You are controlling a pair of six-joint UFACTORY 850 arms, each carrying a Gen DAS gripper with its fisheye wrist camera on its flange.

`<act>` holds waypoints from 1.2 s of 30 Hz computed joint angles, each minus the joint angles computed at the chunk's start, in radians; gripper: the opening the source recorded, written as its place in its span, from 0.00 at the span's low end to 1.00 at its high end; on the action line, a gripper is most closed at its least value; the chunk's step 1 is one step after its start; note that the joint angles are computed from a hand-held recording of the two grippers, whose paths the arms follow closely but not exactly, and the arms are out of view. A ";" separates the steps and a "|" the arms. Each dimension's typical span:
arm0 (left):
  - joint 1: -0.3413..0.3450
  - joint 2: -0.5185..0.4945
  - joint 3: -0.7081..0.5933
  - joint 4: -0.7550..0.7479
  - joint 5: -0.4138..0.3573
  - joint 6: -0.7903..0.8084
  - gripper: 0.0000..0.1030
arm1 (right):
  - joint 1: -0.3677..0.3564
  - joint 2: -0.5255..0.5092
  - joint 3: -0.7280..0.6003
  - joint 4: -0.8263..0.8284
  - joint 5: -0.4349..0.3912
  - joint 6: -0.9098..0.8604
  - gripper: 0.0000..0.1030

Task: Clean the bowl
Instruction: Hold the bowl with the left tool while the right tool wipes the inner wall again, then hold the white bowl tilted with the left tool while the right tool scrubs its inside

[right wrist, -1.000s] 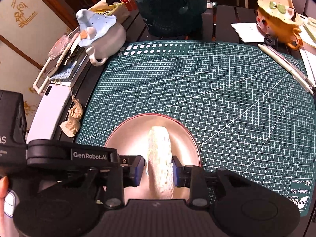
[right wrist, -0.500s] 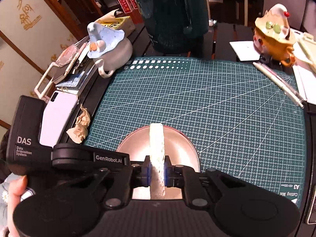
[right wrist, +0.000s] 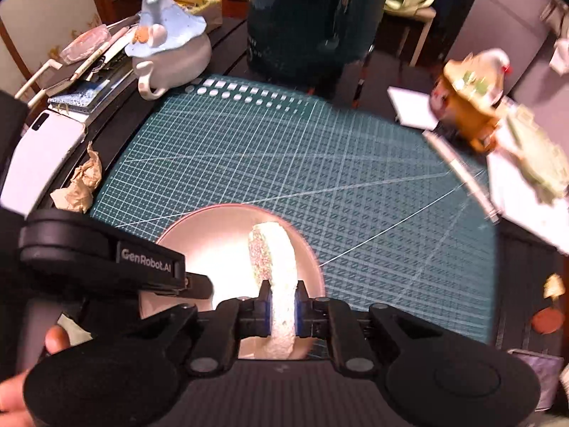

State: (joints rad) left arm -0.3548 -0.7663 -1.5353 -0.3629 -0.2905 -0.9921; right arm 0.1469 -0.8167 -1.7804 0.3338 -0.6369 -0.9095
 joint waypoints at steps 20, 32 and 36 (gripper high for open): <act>0.001 0.007 0.014 -0.038 0.011 0.027 0.18 | 0.010 -0.041 -0.028 -0.030 -0.038 0.047 0.10; 0.005 0.005 0.013 -0.055 0.012 0.046 0.18 | -0.030 0.054 0.043 0.187 0.010 -0.138 0.11; 0.005 0.006 0.015 -0.054 0.012 0.044 0.18 | -0.033 -0.022 -0.054 0.180 -0.147 -0.091 0.11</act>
State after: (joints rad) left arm -0.3503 -0.7599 -1.5206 -0.4171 -0.2788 -0.9486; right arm 0.1139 -0.8389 -1.8346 0.5138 -0.7842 -1.0007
